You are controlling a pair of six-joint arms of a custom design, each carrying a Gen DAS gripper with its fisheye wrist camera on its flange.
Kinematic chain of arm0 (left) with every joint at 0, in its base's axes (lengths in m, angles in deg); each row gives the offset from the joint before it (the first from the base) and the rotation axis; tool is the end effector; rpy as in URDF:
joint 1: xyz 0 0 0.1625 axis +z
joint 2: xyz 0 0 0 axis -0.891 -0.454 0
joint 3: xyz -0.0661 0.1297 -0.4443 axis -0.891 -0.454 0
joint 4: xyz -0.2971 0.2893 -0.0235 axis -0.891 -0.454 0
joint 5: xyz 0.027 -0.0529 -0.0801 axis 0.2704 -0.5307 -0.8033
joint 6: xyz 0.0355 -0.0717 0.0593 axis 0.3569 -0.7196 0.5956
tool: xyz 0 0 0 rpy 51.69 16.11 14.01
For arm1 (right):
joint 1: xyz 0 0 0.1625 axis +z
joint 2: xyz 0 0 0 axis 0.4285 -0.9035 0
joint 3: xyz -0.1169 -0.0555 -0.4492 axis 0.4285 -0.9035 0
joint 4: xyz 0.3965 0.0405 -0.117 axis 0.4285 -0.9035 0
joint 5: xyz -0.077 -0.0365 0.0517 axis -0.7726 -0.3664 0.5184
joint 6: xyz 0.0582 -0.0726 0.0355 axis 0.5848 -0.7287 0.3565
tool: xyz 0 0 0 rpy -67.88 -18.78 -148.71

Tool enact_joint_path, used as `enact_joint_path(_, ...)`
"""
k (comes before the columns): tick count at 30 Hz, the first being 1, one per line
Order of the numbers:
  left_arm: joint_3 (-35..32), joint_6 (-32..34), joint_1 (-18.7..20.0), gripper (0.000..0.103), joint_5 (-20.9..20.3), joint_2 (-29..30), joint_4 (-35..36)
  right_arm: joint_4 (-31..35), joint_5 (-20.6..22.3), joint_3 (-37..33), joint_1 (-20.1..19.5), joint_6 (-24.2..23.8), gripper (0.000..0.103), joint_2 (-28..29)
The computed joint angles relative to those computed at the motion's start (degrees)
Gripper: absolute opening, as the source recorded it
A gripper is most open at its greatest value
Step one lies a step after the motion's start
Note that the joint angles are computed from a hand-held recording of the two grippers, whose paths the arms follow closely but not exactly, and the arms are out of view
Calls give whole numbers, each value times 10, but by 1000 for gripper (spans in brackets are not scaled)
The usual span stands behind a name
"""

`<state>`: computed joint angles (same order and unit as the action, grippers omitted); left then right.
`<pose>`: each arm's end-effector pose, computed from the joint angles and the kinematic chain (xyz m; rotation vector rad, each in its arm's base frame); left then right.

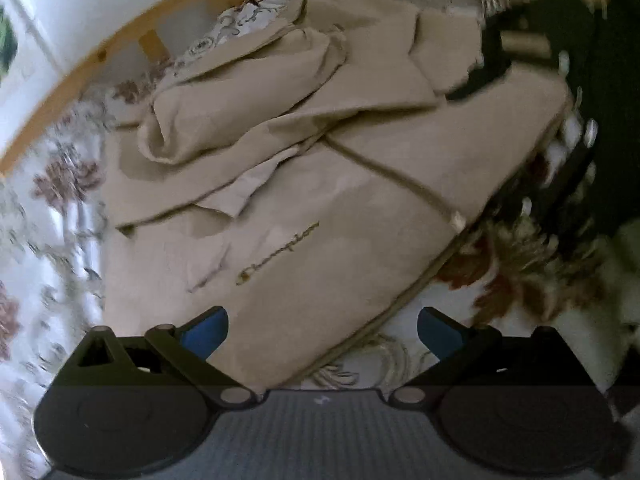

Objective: Fold large clothes

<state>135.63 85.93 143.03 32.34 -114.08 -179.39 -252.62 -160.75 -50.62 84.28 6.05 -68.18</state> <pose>0.0406 -0.8514 0.2909 1.2986 2.0040 -0.2642 0.3501 -0.7974 -0.1403 1.2377 -1.7291 0.3572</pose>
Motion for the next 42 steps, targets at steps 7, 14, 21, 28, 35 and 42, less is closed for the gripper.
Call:
enact_joint_path(7, -13, 9, 4, 99, -16, 13, -22, -96, 65, 9, -1, 44, 48, -10)
enact_joint_path(14, -67, -30, 4, 87, 12, 45, -58, -143, 79, -20, -6, 75, 52, 0)
enact_joint_path(21, -108, -75, 7, 82, 16, 58, -39, -150, 71, -40, -6, 62, 62, 15)
enact_joint_path(28, -98, -47, 6, 71, 9, 59, -93, -155, 66, -39, -7, 81, 67, 13)
enact_joint_path(35, -152, 22, 6, 59, 10, 87, -148, -203, 63, -52, -8, 77, 77, 20)
enact_joint_path(42, -366, -72, 13, 12, -21, 156, 41, -247, 49, -42, -10, 20, 78, 14)
